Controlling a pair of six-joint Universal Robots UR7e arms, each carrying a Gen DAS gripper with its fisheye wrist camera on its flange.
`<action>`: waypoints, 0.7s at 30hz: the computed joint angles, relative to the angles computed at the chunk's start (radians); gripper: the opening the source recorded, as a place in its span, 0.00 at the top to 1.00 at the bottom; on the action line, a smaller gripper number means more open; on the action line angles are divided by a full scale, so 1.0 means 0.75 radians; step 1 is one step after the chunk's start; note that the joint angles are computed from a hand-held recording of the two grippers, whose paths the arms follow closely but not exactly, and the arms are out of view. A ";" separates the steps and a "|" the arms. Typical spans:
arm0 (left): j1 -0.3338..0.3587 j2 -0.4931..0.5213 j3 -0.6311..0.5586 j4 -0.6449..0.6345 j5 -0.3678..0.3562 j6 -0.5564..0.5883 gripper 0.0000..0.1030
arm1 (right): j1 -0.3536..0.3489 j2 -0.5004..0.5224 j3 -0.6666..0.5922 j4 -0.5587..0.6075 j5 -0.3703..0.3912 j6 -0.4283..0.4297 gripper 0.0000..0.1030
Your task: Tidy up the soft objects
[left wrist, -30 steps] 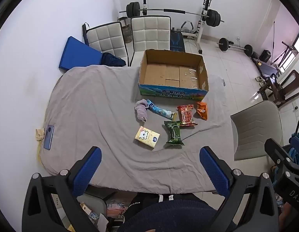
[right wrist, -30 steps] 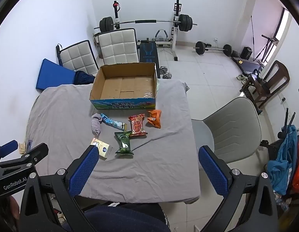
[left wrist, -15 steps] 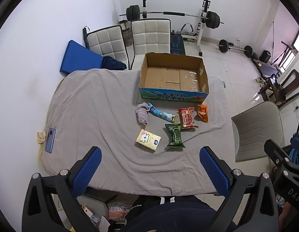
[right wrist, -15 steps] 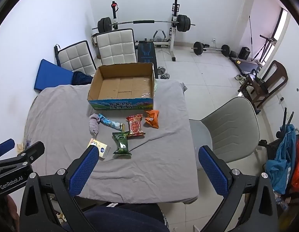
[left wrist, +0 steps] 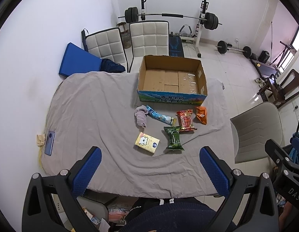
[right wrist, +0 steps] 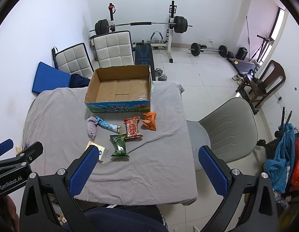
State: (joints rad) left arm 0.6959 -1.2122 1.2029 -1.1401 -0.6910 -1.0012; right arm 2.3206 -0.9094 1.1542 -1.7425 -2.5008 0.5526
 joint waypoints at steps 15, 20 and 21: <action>-0.002 0.009 -0.011 0.004 0.008 -0.002 0.00 | 0.002 0.011 -0.011 0.007 -0.007 0.001 0.00; -0.003 0.014 -0.017 0.005 0.009 -0.005 0.00 | 0.001 0.014 -0.015 0.007 -0.004 -0.001 0.00; -0.004 0.012 -0.014 0.003 0.008 -0.004 0.00 | 0.002 0.013 -0.012 0.005 -0.005 -0.002 0.00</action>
